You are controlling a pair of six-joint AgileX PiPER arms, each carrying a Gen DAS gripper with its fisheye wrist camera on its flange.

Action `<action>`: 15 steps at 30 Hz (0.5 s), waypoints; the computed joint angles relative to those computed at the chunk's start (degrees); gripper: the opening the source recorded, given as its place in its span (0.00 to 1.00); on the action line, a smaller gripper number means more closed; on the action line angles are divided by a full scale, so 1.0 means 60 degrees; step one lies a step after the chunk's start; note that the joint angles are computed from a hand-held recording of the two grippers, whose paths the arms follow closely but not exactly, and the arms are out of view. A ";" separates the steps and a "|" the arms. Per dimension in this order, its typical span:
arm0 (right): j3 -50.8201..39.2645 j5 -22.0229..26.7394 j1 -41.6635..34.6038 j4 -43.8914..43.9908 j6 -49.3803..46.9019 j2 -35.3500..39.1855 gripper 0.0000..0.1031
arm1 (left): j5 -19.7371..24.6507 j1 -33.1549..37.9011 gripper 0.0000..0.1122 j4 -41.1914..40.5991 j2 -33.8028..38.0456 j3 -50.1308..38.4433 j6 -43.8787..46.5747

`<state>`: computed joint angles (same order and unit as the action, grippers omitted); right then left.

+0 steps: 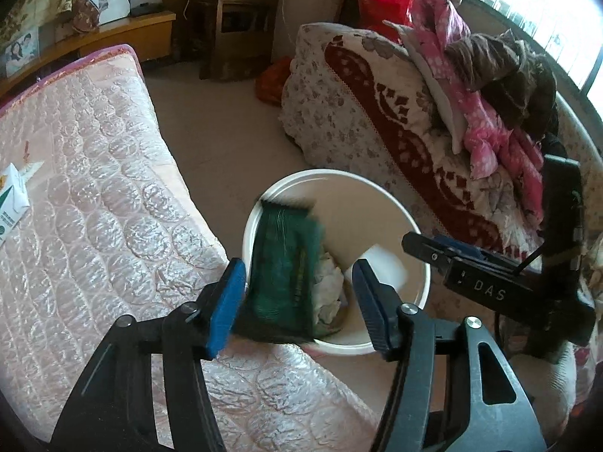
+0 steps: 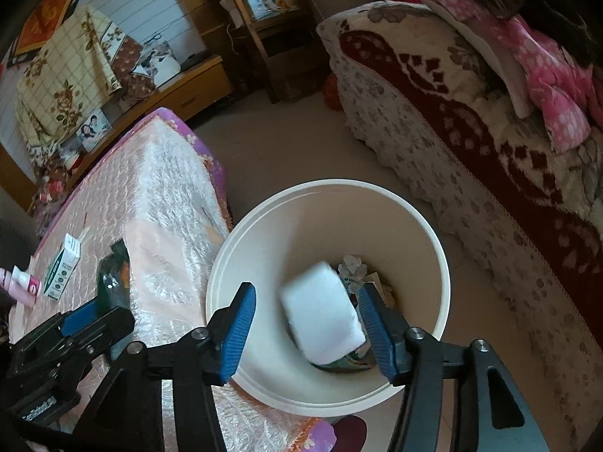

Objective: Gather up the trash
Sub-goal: 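Carry both items over the white bucket and open both tools to drop them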

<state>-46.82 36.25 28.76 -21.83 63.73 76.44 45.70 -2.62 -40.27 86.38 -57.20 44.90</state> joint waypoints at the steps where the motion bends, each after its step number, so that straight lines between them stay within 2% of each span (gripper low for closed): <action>1: 0.0017 -0.0008 0.0003 -0.0005 0.0002 -0.0002 0.54 | 0.0025 0.0029 0.51 0.0006 0.0015 -0.0014 0.0017; 15: -0.0244 0.0130 0.0610 -0.0313 0.0355 0.0235 0.54 | 0.0080 0.0635 0.51 0.0006 -0.0339 0.0206 0.0441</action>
<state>-48.28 37.03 32.42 -23.71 65.86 77.85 46.18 1.19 -40.24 84.35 -55.97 47.55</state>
